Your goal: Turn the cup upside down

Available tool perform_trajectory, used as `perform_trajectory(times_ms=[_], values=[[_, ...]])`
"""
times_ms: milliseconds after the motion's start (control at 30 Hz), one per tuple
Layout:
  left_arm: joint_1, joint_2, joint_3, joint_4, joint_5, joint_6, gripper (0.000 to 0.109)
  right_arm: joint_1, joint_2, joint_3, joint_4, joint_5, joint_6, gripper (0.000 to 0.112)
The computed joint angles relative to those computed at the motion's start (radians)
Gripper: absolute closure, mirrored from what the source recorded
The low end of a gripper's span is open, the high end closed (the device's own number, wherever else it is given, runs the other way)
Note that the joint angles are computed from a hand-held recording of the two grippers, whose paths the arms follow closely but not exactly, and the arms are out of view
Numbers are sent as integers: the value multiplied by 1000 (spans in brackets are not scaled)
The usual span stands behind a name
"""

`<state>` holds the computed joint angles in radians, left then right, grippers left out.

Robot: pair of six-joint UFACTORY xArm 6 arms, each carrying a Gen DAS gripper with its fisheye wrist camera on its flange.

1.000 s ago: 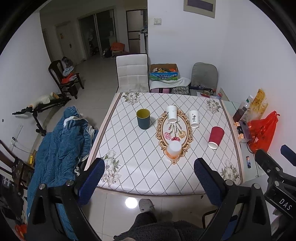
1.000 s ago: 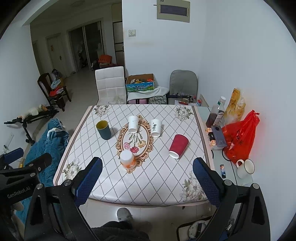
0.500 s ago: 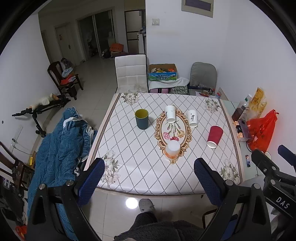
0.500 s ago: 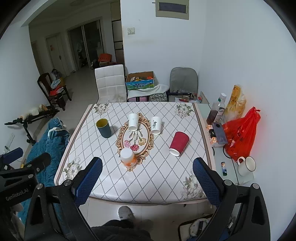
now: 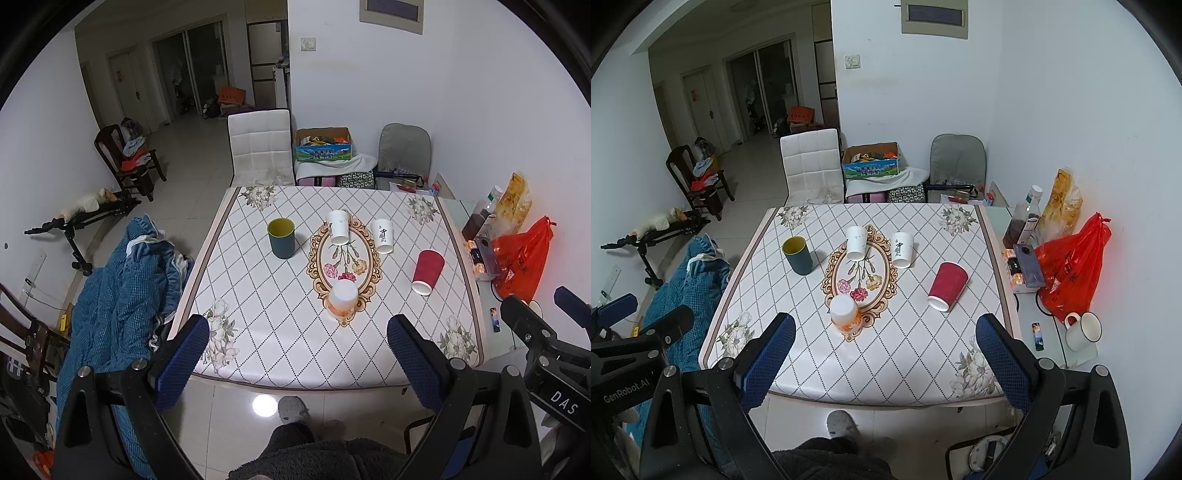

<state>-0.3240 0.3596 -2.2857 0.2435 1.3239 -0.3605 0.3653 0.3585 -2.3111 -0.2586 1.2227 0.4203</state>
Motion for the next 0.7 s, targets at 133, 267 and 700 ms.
perform_trajectory(times_ms=[133, 267, 700], values=[[2, 6, -13, -4, 11, 8, 6, -2, -2, 3, 10, -1, -5, 12], [4, 5, -14, -11, 17, 15, 6, -6, -2, 5, 16, 1, -8, 12], [-3, -15, 30, 8, 1, -3, 6, -18, -33, 62, 16, -18, -7, 12]])
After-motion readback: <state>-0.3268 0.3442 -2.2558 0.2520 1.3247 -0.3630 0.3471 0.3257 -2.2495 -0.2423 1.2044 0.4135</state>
